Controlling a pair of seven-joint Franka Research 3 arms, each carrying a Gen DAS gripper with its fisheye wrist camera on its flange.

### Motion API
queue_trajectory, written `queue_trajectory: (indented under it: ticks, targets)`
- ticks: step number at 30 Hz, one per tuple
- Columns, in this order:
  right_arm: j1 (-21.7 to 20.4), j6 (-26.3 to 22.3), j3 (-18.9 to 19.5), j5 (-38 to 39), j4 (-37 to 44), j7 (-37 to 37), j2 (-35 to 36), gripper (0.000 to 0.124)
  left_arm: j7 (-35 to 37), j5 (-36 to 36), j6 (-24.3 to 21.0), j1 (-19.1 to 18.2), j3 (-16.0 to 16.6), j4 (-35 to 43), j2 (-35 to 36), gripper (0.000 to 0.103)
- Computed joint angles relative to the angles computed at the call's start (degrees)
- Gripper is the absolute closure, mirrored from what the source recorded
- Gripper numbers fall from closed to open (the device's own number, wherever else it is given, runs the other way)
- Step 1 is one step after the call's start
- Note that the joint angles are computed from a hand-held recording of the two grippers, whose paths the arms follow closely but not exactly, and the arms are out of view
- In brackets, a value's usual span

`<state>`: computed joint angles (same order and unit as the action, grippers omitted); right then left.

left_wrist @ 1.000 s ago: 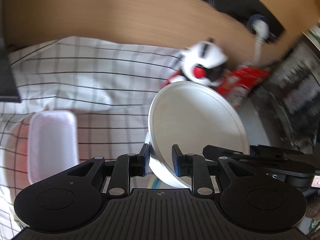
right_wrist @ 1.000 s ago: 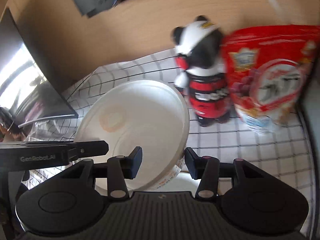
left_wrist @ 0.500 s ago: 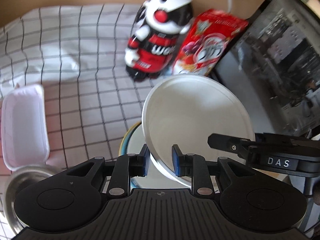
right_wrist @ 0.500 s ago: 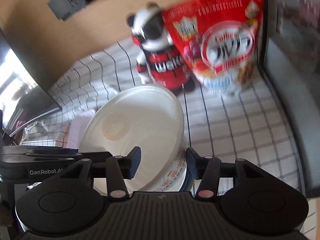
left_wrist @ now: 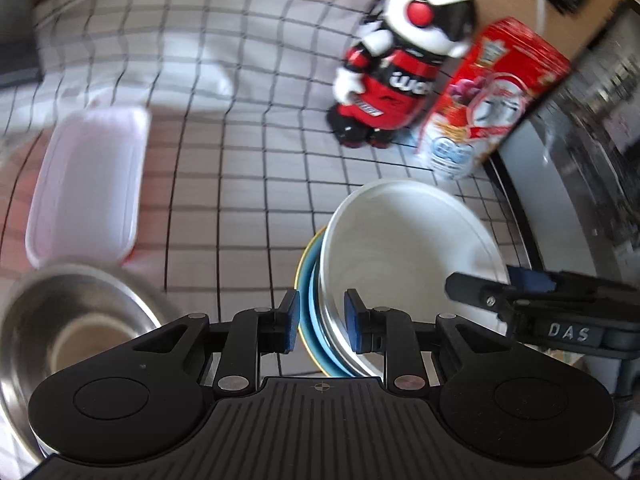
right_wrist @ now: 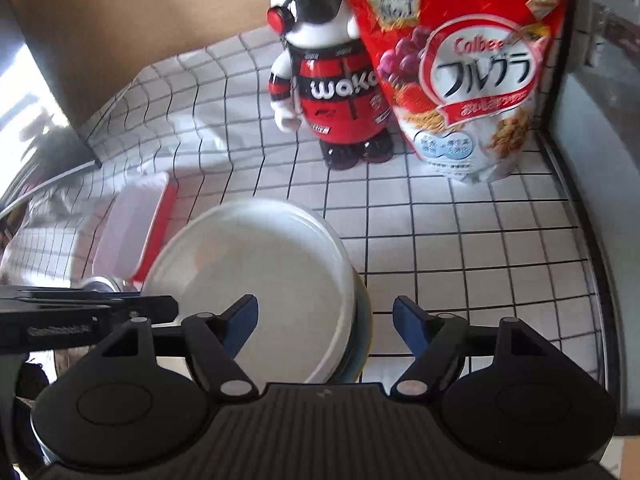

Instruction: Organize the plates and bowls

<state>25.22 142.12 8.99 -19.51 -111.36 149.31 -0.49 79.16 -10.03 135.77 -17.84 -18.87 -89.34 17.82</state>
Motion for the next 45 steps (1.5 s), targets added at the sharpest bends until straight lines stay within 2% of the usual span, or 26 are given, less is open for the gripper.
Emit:
queue_trajectory:
  ticks: [3,5,6,10,12,18,23,26,34,40,41,43,45]
  targets:
    - [-0.94,5.07,-0.97,6.13,-2.49,-6.70,0.52,0.047,-4.45,1.00,-1.38,-0.67,0.81,1.47,1.51,0.076]
    - [-1.63,7.19,-1.56,10.66,-3.26,-8.99,1.61,0.047,-7.92,-1.32,-2.31,-0.02,0.61,2.05,2.29,0.076]
    - [-1.97,8.70,-1.75,14.51,-3.83,-11.40,2.12,0.047,-8.78,-2.11,-2.64,0.19,0.40,2.46,2.76,0.076]
    - [-2.95,14.26,-1.36,32.11,-6.07,-25.17,3.54,0.047,-13.59,2.81,-4.57,-1.73,1.46,4.72,4.26,0.071]
    - [-3.18,14.91,-0.83,40.15,-6.26,-31.92,4.05,0.047,-13.87,4.76,-6.19,-2.41,1.36,6.22,5.23,0.071]
    - [-3.19,14.48,0.19,56.29,-6.01,-45.91,4.85,0.049,-14.40,6.81,-9.03,-3.43,1.07,9.10,7.36,0.070]
    - [-2.00,14.42,-0.40,53.83,-6.40,-43.53,4.35,0.049,-14.29,6.85,-9.50,-3.25,0.95,8.43,6.73,0.070]
    - [-1.82,12.61,-0.06,56.60,-6.36,-45.45,3.92,0.049,-14.97,7.88,-11.18,-3.46,1.34,7.93,5.78,0.067]
    - [-0.40,10.71,0.44,58.41,-6.16,-46.70,3.68,0.049,-12.49,3.96,-9.88,-0.79,0.85,-0.17,-0.16,0.066]
    - [0.71,14.42,0.54,55.51,-7.50,-44.22,3.38,0.048,-10.52,1.79,-8.22,-0.24,0.85,-3.41,-2.40,0.067]
    - [0.30,16.46,1.12,51.93,-8.28,-41.38,3.09,0.047,-10.42,1.99,-7.86,-0.33,0.93,-3.62,-2.60,0.067]
    - [1.71,18.90,-0.95,37.20,-9.37,-29.44,2.71,0.044,-9.77,2.80,-6.63,-0.55,1.05,-4.35,-3.16,0.067]
    - [1.47,19.59,-1.55,29.96,-9.92,-22.97,2.48,0.039,-9.49,2.76,-5.53,-0.49,1.13,-5.05,-3.62,0.067]
